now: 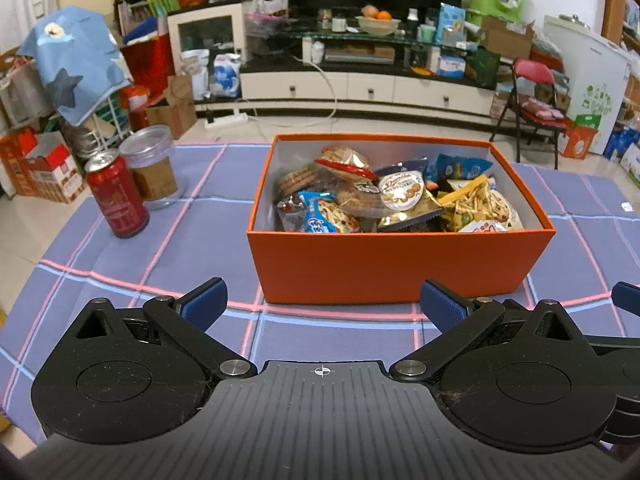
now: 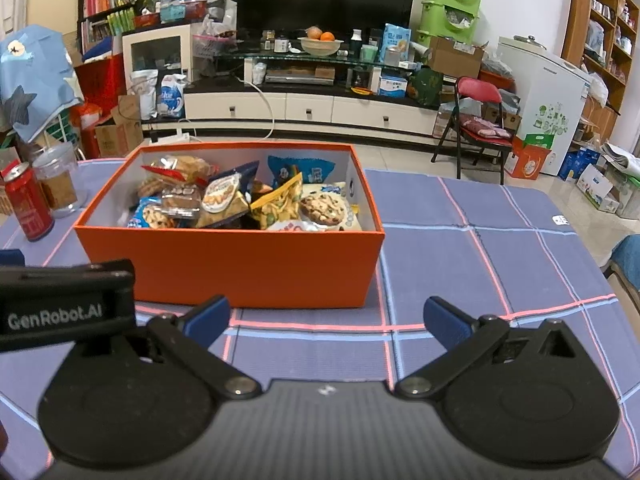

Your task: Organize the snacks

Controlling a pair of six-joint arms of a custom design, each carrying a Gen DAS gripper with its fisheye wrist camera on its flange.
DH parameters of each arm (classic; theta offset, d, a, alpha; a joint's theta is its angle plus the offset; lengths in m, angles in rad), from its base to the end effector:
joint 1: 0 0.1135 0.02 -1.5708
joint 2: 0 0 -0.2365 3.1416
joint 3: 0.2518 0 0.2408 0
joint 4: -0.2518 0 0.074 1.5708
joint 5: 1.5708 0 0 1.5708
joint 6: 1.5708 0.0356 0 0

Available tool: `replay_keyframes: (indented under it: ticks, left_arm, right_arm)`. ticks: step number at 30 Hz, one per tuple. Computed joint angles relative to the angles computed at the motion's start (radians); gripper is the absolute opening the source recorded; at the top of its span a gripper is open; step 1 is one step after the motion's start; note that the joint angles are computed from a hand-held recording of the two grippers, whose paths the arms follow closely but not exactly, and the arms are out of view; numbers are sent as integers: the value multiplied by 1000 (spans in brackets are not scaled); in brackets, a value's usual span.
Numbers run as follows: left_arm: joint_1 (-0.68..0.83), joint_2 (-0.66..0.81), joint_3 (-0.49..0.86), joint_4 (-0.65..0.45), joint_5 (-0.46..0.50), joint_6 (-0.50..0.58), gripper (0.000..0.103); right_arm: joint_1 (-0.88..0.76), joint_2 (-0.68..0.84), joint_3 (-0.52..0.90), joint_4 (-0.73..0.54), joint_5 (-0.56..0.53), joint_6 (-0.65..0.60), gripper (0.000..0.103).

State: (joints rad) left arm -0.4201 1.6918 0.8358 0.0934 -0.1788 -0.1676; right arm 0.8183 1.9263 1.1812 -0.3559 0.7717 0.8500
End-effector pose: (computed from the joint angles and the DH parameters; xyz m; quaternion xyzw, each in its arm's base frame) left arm 0.2998 -0.1270 0.1362 0.0805 0.9129 -0.0349 0.3986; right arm 0.2638 0.2454 0.1325 0.1019 0.8995 -0.0862 0.4160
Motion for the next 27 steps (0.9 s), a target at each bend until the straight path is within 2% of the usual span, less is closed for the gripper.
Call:
replay_keyframes:
  ticks: [4,27]
  left_arm:
    - [9,5,7,-13,22,-7,90]
    - [-4,3,4,-14,16,11,90]
  right_arm:
    - [2,3,3,1,-2,-5,102]
    - [11,13,21,-13,-15,-16,102]
